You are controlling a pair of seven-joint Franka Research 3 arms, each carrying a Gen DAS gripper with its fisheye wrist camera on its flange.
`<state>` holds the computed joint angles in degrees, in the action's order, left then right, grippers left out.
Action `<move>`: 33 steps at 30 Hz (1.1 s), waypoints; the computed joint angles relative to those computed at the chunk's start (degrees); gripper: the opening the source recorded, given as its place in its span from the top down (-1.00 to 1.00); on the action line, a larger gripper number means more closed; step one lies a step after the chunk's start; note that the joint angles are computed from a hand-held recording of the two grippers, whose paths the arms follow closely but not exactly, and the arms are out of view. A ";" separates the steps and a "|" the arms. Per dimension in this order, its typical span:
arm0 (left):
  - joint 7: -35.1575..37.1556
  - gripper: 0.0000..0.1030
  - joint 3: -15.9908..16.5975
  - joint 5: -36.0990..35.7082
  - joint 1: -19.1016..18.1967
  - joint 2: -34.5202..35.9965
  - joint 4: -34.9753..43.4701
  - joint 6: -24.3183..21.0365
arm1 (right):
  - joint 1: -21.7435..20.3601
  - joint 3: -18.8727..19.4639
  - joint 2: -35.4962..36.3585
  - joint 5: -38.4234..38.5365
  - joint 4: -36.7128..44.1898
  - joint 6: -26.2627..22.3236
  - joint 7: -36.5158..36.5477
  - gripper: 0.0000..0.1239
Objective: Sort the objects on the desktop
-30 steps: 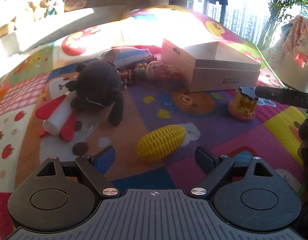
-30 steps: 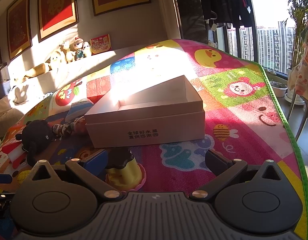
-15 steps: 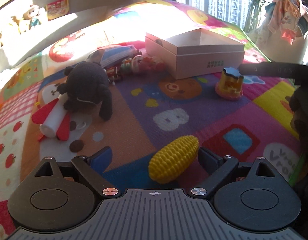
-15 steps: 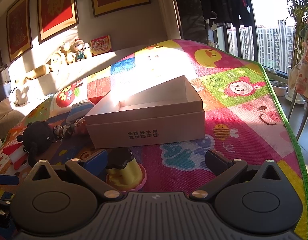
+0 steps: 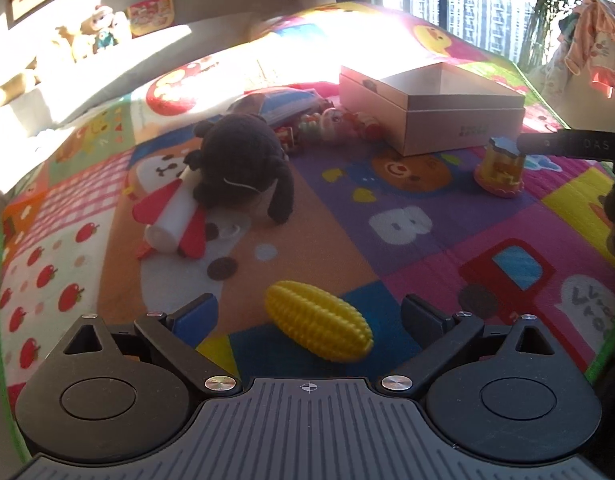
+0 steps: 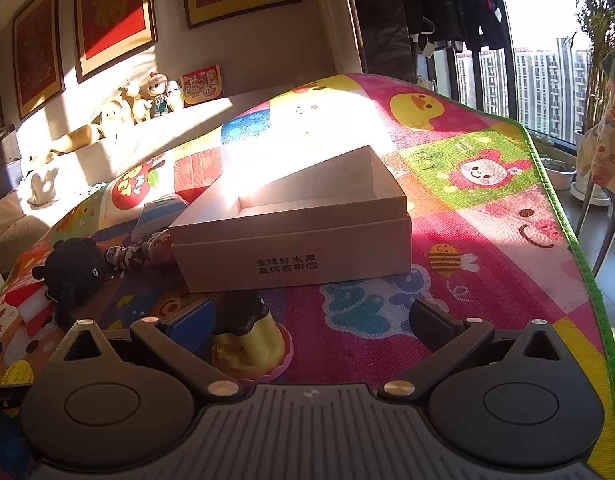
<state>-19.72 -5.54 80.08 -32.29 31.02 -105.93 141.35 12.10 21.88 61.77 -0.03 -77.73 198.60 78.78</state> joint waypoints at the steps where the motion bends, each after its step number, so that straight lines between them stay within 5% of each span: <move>1: 0.38 -0.96 -0.32 -0.52 -0.05 -0.08 -0.35 0.11 | -0.01 -0.01 -0.02 0.00 -0.06 -0.04 0.02 -0.66; 6: 2.41 -0.96 -0.85 -2.75 -0.40 -1.13 -2.01 -1.07 | -0.02 -0.03 -0.10 -0.01 -0.18 -0.06 0.04 -0.66; 20: -14.82 -0.96 -1.29 14.68 2.74 -0.23 -1.11 16.52 | 0.66 -0.81 -0.35 1.11 -0.09 -0.44 -0.31 -0.66; 25: -11.99 -0.96 -1.59 13.42 1.84 -1.08 -1.67 14.46 | 0.29 -0.45 -0.34 0.92 -0.34 -0.02 -0.19 -0.66; 30: -6.17 -0.96 -2.65 1.85 -0.44 -3.12 -3.54 0.02 | 0.45 -0.56 -0.44 0.95 -0.30 -0.23 -0.13 -0.66; 33: -6.63 -0.96 -2.22 -1.13 -0.69 -1.97 -2.23 -2.84 | 0.41 -0.51 -0.41 0.91 -0.26 -0.26 -0.10 -0.66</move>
<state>-26.35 -7.76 78.95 -32.98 29.05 -108.15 138.52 12.51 21.38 61.36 0.88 -77.99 198.35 78.69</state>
